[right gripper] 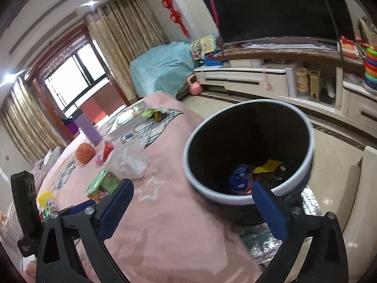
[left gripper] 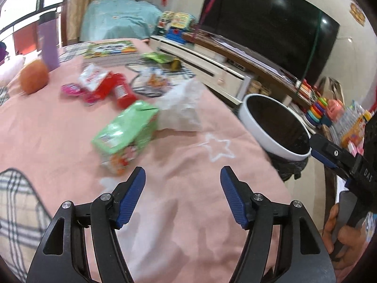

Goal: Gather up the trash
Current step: 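Withdraw both open grippers from the bin back over the bed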

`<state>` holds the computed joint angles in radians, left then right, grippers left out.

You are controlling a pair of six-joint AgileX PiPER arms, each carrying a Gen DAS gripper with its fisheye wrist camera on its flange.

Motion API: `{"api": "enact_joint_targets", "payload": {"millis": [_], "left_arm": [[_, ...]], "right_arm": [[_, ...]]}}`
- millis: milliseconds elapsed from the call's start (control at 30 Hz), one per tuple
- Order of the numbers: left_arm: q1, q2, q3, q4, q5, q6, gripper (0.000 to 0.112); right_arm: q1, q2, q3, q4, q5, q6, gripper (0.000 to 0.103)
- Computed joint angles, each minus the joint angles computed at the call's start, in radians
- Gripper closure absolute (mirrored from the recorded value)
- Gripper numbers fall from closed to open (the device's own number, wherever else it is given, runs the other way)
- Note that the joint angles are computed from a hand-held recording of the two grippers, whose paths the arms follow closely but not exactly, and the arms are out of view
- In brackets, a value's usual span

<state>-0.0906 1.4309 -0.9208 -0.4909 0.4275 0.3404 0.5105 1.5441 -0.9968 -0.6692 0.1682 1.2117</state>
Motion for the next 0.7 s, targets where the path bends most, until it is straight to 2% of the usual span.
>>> {"api": "enact_joint_targets", "payload": {"millis": [267,367,467,567,700], "left_arm": [[0.148,-0.058,0.098,-0.101,-0.002,0.160,0.043],[0.210,-0.060,0.110,-0.151,0.016,0.219,0.043],[0.260,-0.052,0.107,-0.190,0.041,0.273,0.043],[0.287,-0.041,0.101,-0.218,0.057,0.314,0.042],[0.298,-0.012,0.084,-0.223,0.060,0.330,0.041]], "right_arm": [[0.112,0.077,-0.073,-0.139,0.098,0.169,0.002],[0.137,0.108,-0.089,-0.190,0.090,0.229,0.002],[0.169,0.131,-0.103,-0.294,0.091,0.321,0.002],[0.210,0.162,-0.134,-0.417,0.150,0.416,0.002],[0.208,0.208,-0.168,-0.452,0.116,0.449,0.002]]}}
